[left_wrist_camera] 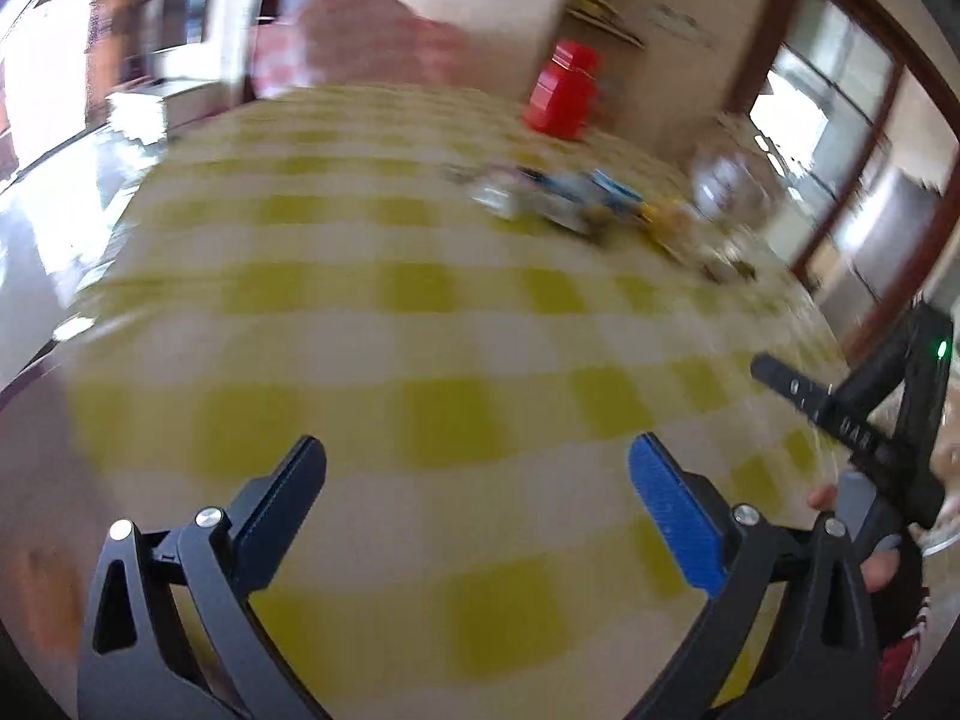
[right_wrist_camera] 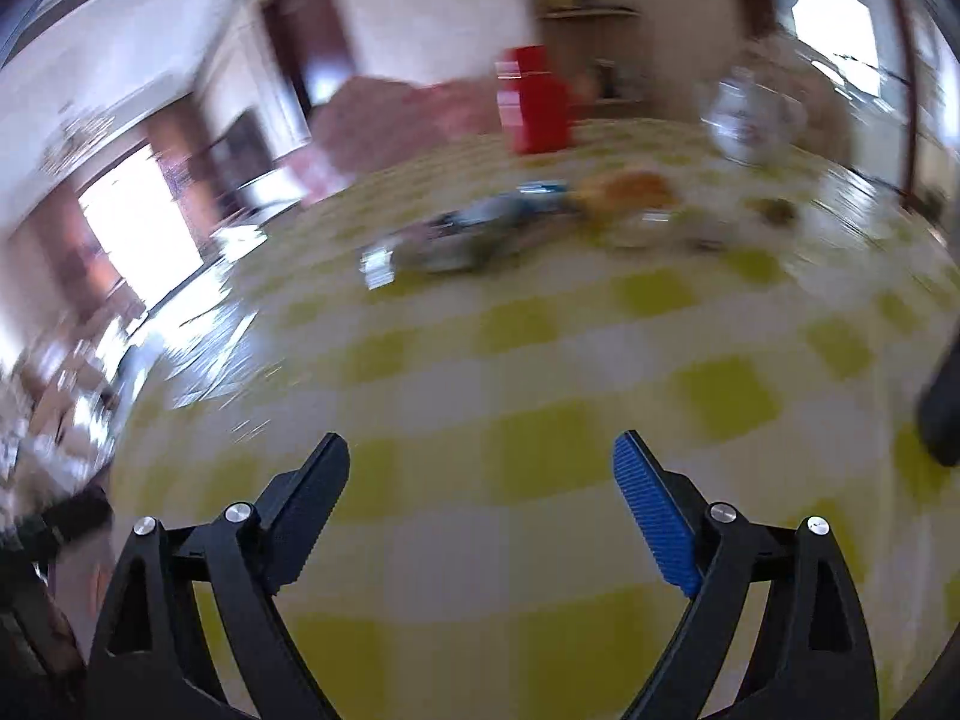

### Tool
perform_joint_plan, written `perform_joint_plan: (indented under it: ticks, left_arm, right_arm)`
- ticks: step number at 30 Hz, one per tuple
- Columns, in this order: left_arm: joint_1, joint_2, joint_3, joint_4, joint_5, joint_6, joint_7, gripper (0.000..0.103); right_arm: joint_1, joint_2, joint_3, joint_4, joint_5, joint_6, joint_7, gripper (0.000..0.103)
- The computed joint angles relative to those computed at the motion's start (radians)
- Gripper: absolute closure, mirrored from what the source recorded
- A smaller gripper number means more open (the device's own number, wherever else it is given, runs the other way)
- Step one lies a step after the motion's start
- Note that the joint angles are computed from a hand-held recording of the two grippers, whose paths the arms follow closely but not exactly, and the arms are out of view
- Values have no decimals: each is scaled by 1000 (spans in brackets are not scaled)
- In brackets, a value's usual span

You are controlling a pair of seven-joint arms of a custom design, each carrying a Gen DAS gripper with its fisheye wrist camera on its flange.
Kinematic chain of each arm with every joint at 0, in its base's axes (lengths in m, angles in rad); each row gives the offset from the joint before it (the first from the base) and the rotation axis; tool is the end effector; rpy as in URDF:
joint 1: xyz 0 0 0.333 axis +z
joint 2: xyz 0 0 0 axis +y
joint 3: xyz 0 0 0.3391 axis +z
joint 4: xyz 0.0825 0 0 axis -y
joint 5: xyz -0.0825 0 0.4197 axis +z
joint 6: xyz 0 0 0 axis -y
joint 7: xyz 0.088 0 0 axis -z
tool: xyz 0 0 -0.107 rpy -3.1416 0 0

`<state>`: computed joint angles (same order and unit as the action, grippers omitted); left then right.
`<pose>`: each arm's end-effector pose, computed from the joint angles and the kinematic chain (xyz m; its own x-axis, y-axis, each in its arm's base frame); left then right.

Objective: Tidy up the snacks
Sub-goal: 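Move both open tools back over the snack pile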

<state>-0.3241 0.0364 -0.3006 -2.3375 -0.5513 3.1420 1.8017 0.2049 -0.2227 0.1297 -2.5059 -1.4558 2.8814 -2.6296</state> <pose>0.4928 -0.2975 0.3997 -0.3699 -0.9003 0.2292 -0.7412 0.1372 -0.6571 0.4318 0.2108 0.3901 -0.2649 -0.9253 -0.2715 -0.5917 0.3783 -0.7119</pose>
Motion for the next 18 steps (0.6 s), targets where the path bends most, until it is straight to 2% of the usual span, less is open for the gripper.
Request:
perform_joint_plan:
  ticks: [2,3,5,7,11,12,14,15,16,17,18]
  left_arm:
    - [-103,97,106,93,285,-20,-233,2]
    - [-171,157,171,168,399,-49,-333,2]
    - [-243,253,235,295,505,-82,-447,2]
    - [-296,353,277,436,554,-96,-543,2]
    - [-291,526,239,680,530,-89,-611,2]
    - [-270,569,205,735,512,-78,-602,2]
    - [-248,624,161,801,480,-53,-580,2]
    - [-226,660,125,840,464,-21,-556,2]
    - [-223,686,112,863,455,9,-535,2]
    - [-232,697,117,868,429,37,-485,2]
    - [-259,720,157,904,473,19,-479,2]
  right_arm:
    - [-17,9,-32,-10,89,5,-77,16]
    - [-25,26,-52,-5,172,2,-157,16]
    - [-47,40,-57,-1,240,-21,-222,16]
    - [-78,68,-59,33,243,-63,-217,16]
    - [-152,116,-95,111,107,-128,10,16]
    - [-168,131,-113,130,57,-123,74,16]
    - [-210,197,-166,198,-61,-66,215,16]
    - [-221,217,-184,217,-72,-57,239,16]
    - [-234,238,-203,235,-64,-36,240,16]
    - [-260,288,-232,276,-36,32,216,16]
    - [-272,316,-248,299,-23,66,208,16]
